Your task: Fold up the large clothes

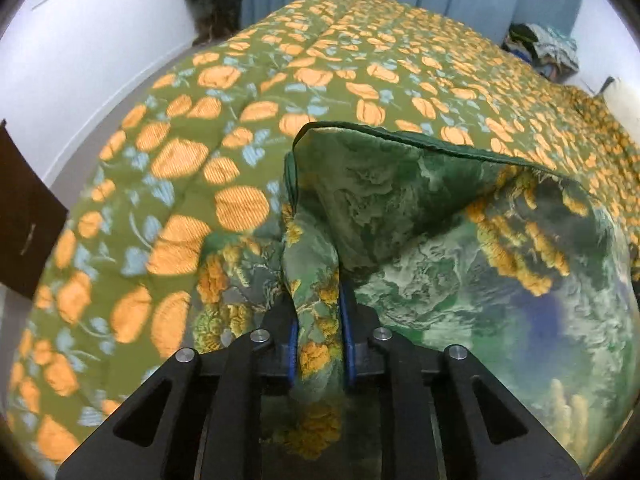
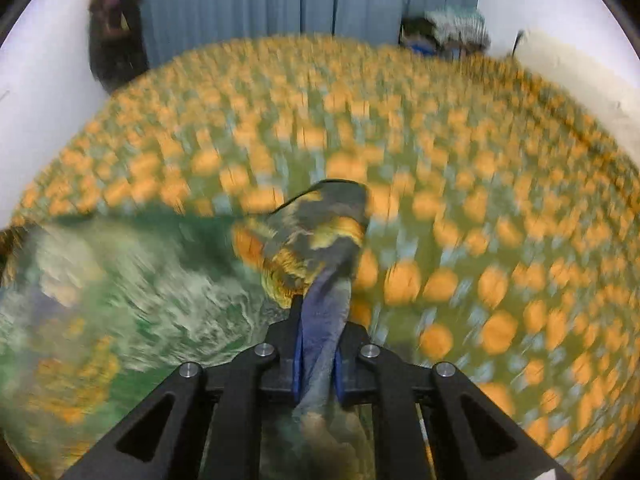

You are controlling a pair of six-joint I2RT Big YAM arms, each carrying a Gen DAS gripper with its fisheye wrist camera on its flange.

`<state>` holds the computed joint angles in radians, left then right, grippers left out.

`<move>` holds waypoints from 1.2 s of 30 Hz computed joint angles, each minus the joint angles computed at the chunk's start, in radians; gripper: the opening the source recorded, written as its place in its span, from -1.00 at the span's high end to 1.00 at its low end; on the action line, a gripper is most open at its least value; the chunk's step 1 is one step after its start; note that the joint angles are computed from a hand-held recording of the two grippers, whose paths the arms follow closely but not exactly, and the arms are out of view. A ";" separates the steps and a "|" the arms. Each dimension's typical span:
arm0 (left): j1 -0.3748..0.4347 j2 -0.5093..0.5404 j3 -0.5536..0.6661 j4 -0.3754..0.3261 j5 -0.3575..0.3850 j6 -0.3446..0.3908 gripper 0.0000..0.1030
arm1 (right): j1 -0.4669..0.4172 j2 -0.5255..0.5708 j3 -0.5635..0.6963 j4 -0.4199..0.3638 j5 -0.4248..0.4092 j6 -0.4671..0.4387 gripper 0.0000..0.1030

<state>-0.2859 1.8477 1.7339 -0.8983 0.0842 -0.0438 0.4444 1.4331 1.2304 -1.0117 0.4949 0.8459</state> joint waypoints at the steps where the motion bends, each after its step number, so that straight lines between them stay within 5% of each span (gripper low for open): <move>1: 0.001 -0.008 -0.024 0.032 0.003 0.003 0.65 | 0.001 -0.002 -0.024 0.031 0.002 0.000 0.75; 6: 0.010 -0.024 -0.071 0.096 0.031 -0.006 0.59 | -0.005 -0.020 -0.099 0.144 -0.010 0.017 0.68; 9: 0.013 -0.037 -0.065 0.071 0.044 -0.004 0.49 | 0.001 -0.022 -0.097 0.138 -0.006 0.019 0.67; 11: 0.021 -0.051 -0.047 0.019 0.060 0.006 -0.10 | 0.001 -0.038 -0.088 0.121 -0.018 0.018 0.64; 13: 0.034 -0.089 -0.048 -0.008 0.072 0.027 -0.47 | -0.001 -0.072 -0.079 0.095 -0.034 0.026 0.48; 15: 0.038 -0.138 -0.071 0.007 0.077 0.053 -0.49 | -0.002 -0.122 -0.083 0.090 -0.036 0.031 0.07; 19: 0.014 -0.178 -0.047 0.019 0.088 0.113 -0.77 | 0.041 -0.167 -0.034 0.055 0.043 -0.008 0.02; 23: -0.039 -0.071 0.084 0.010 0.068 0.142 -0.80 | 0.043 -0.120 0.012 0.105 -0.038 -0.069 -0.05; 30: -0.033 0.163 0.273 -0.043 -0.097 0.027 -0.80 | 0.001 -0.004 -0.012 0.173 -0.105 -0.041 -0.05; 36: 0.038 0.196 0.245 -0.026 0.071 -0.121 -0.92 | -0.044 -0.063 -0.168 0.385 -0.163 -0.001 -0.04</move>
